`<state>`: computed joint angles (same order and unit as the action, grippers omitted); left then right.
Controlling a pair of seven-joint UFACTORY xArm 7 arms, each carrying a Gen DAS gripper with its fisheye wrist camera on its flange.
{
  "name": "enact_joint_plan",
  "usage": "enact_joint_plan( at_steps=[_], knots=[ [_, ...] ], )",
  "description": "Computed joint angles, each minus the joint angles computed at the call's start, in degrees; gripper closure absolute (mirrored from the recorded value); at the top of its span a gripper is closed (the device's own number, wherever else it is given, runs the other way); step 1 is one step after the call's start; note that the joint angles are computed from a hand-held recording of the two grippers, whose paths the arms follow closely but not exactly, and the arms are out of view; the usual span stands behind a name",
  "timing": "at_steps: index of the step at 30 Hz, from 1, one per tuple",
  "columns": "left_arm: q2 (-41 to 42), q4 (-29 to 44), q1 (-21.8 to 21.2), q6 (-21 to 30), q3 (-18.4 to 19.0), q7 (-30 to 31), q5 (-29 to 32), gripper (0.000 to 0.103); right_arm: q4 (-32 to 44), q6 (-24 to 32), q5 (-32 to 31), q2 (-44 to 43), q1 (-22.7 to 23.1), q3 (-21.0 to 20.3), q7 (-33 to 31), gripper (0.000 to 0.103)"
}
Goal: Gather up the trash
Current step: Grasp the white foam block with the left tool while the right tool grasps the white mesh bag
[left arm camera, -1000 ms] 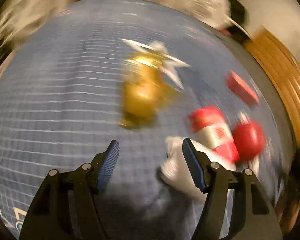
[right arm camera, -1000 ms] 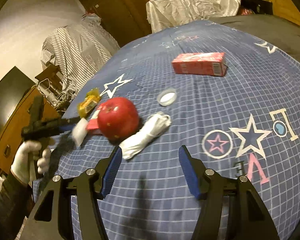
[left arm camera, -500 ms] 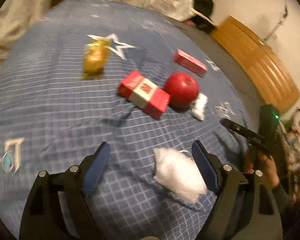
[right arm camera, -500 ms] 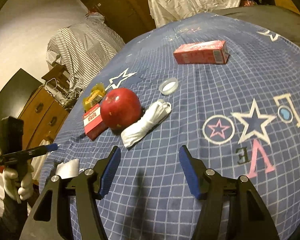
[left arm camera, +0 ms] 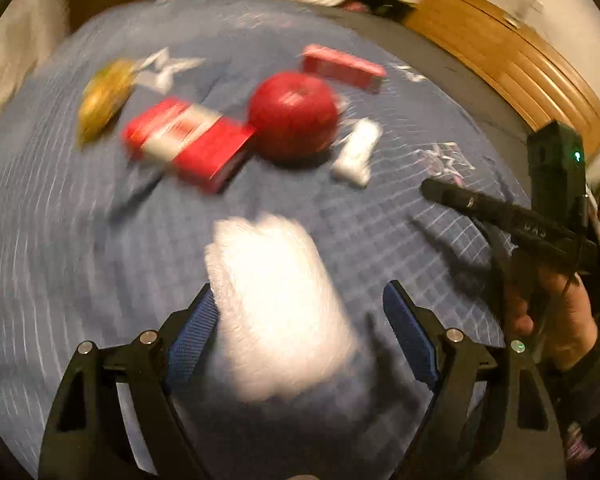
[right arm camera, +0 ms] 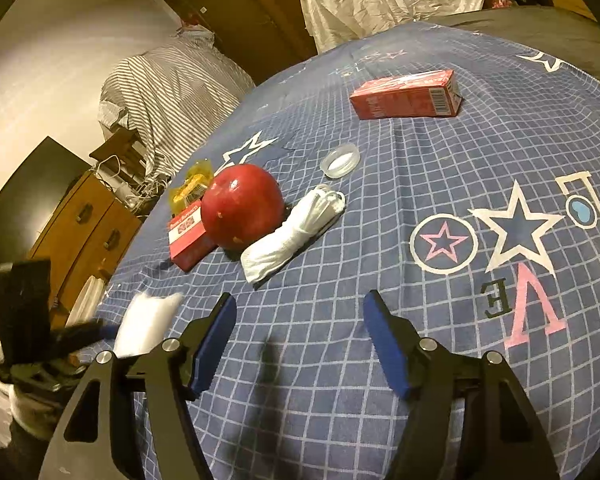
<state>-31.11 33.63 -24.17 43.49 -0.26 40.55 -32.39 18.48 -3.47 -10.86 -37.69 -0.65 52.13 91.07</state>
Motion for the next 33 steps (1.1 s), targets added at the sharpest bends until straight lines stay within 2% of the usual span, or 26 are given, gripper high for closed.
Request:
enact_joint_plan(
  at_steps=[2, 5, 8, 10, 12, 14, 16, 22, 27, 29, 31, 33],
  knots=[
    [-0.2, -0.7, 0.6, -4.8, -2.4, -1.6, 1.3, 0.023, -0.7, -1.5, 0.4, -0.4, -0.4, 0.4, 0.6, 0.036],
    [-1.4, -2.0, 0.0, -5.3, -1.4, -5.4, -0.2, 0.023, -0.8, -1.4, 0.7, -0.4, -0.2, 0.3, 0.3, 0.036],
    [-2.2, -4.5, 1.2, -8.8, -4.2, -9.9, 4.1, 0.023, 0.9, 2.2, 0.7, 0.2, 1.2, -1.2, 0.0, 0.035],
    [-2.0, -5.2, 1.0, -10.6, -4.7, -12.1, 6.3, 0.023, 2.6, 2.9, 0.3, 1.8, 0.9, -2.0, -0.1, 0.035],
    [-0.6, -4.9, 0.7, -13.2, -5.6, -14.6, 8.4, 0.028, 5.4, 5.6, -0.6, 2.9, -0.8, -1.3, 0.4, 0.035],
    [0.7, -4.5, 0.9, -14.6, -6.0, -17.1, 10.9, 0.043, 7.6, 6.4, -1.5, 4.4, -3.2, -0.2, 1.9, 0.035],
    [1.8, -4.3, 0.8, -15.8, -5.8, -18.8, 12.7, 0.05, 10.9, 8.3, -3.2, 7.1, -6.7, 1.7, 3.1, 0.036],
    [1.9, -5.1, -1.1, -17.3, -4.0, -19.1, 14.4, 0.051, 17.6, 13.8, -10.2, 16.5, -14.8, 6.4, 5.9, 0.054],
    [1.3, -5.9, -2.4, -17.7, -2.6, -18.5, 14.0, 0.051, 19.6, 14.7, -15.7, 20.0, -15.6, 6.0, 6.6, 0.067],
    [0.9, -5.8, -2.8, -16.9, -1.6, -18.0, 13.4, 0.053, 19.4, 15.2, -16.3, 19.6, -11.4, 2.1, 4.0, 0.077],
    [0.3, -5.8, -2.8, -16.0, -1.2, -17.5, 12.9, 0.053, 18.9, 19.0, -13.3, 17.3, -0.5, -6.7, -4.2, 0.082],
    [-0.5, -5.9, -2.6, -15.1, -0.8, -16.8, 12.8, 0.053, 18.6, 25.3, -9.4, 15.0, 10.5, -15.0, -14.8, 0.082]
  ],
)
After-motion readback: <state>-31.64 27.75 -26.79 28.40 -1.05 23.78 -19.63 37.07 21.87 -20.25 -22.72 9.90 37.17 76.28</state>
